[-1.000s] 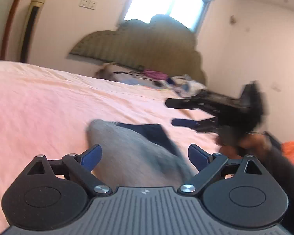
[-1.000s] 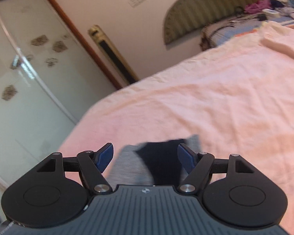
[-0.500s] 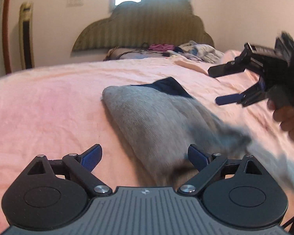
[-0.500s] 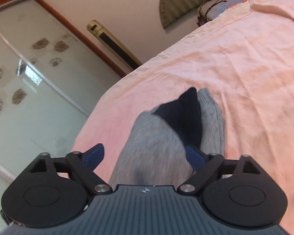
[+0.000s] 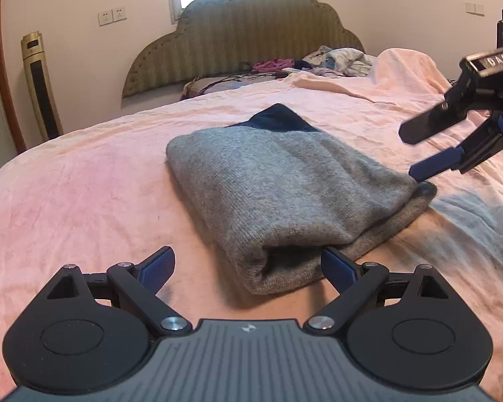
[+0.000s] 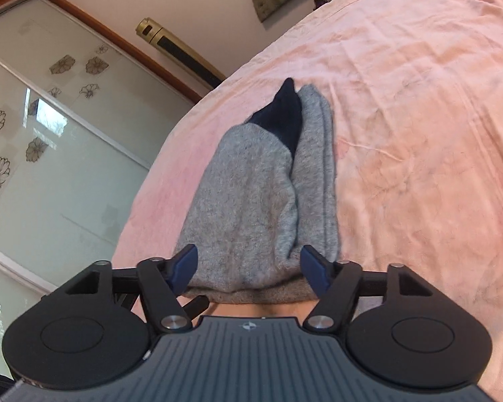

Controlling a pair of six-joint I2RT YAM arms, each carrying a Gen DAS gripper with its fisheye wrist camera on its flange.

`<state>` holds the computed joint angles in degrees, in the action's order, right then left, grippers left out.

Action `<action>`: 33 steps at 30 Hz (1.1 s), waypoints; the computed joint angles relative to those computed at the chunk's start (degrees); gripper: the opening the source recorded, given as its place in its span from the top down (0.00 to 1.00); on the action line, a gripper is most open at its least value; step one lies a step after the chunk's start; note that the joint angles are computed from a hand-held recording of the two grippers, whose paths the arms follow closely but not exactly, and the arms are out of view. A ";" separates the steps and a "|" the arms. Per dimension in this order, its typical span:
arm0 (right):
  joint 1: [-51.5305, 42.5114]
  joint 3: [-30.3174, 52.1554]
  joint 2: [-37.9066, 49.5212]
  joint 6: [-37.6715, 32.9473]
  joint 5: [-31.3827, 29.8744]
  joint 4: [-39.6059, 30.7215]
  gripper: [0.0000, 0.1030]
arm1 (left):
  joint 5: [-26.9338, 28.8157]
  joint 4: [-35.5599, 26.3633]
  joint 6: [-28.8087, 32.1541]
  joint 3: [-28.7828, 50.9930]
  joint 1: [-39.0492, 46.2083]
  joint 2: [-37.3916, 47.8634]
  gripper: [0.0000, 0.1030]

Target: Fold small clothes

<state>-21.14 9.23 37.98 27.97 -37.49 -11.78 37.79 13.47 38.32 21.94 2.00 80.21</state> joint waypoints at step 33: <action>-8.19 -6.15 9.55 0.63 0.02 9.54 0.89 | -1.19 -4.66 4.31 4.52 -1.03 5.06 0.87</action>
<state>-29.33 3.08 47.53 28.60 -37.47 -2.24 36.60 8.82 42.63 26.47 0.98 85.27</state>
